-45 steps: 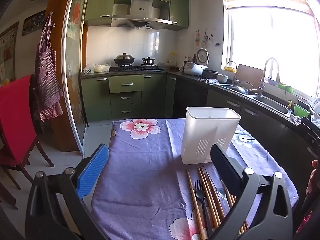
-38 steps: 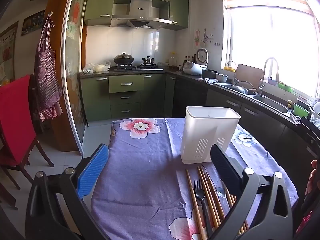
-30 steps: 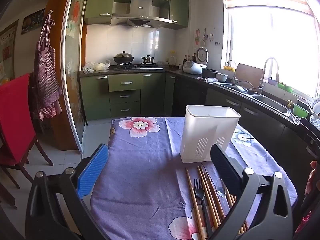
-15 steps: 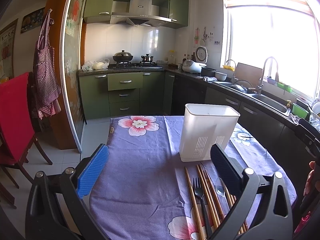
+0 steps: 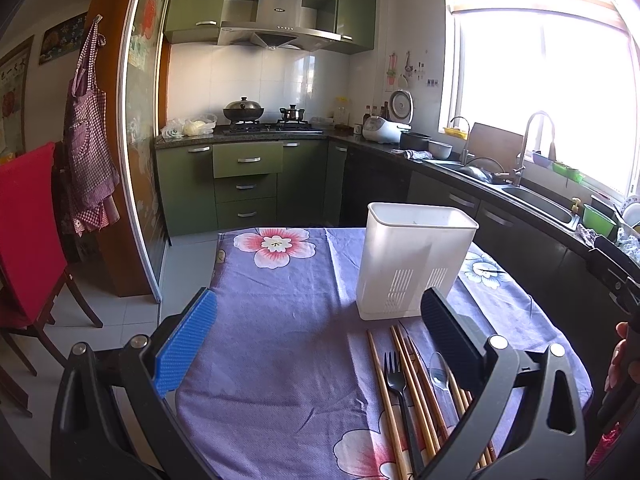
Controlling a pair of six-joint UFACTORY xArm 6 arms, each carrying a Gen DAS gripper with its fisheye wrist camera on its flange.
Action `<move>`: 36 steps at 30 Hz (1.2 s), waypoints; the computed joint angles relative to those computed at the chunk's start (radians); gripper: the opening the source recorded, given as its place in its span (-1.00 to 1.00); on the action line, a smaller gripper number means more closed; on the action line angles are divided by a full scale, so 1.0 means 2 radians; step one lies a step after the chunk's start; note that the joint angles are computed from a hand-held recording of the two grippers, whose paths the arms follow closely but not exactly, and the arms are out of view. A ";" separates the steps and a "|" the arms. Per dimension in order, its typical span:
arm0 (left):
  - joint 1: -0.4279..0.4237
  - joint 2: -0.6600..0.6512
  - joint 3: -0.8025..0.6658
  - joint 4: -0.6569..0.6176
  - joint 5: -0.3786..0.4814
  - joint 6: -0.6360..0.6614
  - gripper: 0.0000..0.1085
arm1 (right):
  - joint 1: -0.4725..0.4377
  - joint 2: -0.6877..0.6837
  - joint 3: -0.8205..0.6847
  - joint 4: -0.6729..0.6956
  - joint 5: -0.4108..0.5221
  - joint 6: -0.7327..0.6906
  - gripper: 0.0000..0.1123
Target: Organize utensils
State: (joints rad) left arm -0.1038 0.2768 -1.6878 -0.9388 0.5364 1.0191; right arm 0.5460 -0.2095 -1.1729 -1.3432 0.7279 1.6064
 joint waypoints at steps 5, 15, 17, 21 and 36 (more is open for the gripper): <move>0.000 0.000 0.000 0.000 0.000 0.000 0.79 | -0.001 0.001 -0.002 0.003 -0.001 -0.003 0.76; 0.001 0.000 -0.001 0.002 0.003 -0.002 0.79 | -0.003 0.005 -0.005 0.007 -0.005 -0.007 0.76; 0.001 0.000 0.000 0.001 0.004 -0.001 0.79 | -0.004 0.005 -0.006 0.010 -0.005 -0.010 0.76; 0.002 -0.001 0.001 0.002 0.005 -0.002 0.79 | -0.005 0.005 -0.007 0.013 -0.006 -0.013 0.76; 0.002 -0.001 0.001 0.005 0.009 -0.005 0.79 | -0.005 0.009 -0.009 0.018 -0.007 -0.016 0.76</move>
State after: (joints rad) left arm -0.1004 0.2739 -1.6857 -0.9279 0.5541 1.0086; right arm 0.5351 -0.1916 -1.1912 -1.3067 0.7147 1.5737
